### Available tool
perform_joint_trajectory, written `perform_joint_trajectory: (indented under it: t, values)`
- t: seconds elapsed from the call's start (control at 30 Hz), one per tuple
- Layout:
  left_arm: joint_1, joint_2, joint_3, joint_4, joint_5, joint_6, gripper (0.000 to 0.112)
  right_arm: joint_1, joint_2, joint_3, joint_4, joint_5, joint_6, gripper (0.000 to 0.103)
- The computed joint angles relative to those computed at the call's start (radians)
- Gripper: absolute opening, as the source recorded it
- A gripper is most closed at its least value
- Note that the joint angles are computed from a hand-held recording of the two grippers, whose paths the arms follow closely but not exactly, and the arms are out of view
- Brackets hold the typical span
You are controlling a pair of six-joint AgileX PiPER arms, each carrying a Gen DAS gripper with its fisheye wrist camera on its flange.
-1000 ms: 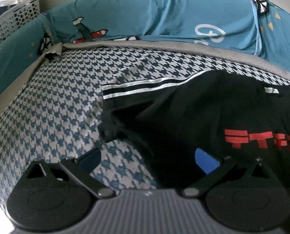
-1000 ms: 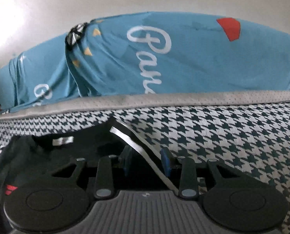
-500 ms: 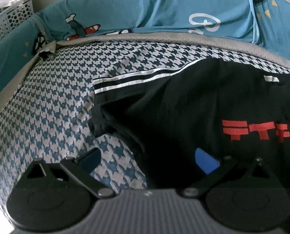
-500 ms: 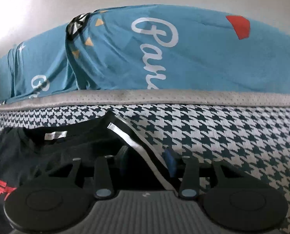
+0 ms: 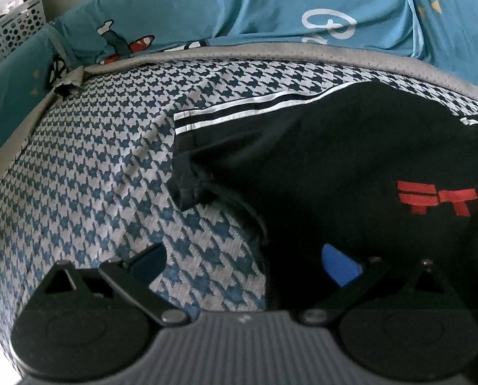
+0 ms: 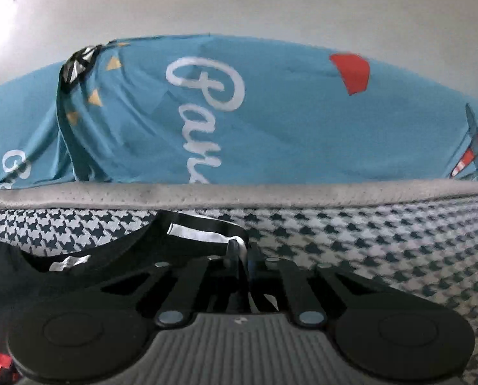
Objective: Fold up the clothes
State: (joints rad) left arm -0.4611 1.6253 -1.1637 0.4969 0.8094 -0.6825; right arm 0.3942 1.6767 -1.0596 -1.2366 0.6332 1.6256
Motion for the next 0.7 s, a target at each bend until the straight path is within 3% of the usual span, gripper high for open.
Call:
perform_joint_trajectory:
  t: [0.1,0.2,0.27,0.53,0.7]
  values:
    - [-0.002,0.003,-0.002,-0.001,0.005,0.007,0.103,-0.021,-0.005,-0.007,0.040,-0.024,-0.031,0.007]
    - [-0.002,-0.004,0.001,0.002,0.003,0.011,0.103,-0.049,-0.055,0.002,0.109,-0.060,-0.056,0.020]
    - [0.001,-0.011,0.003,0.000,0.000,0.012,0.103,-0.062,-0.103,0.032,0.110,-0.083,-0.039,0.022]
    - [-0.013,-0.041,0.021,-0.002,-0.012,0.022,0.103,-0.051,-0.281,0.116,0.233,0.011,-0.170,0.022]
    - [-0.029,-0.055,0.038,0.002,-0.026,0.036,0.103,-0.023,-0.381,0.172,0.298,0.095,-0.227,0.030]
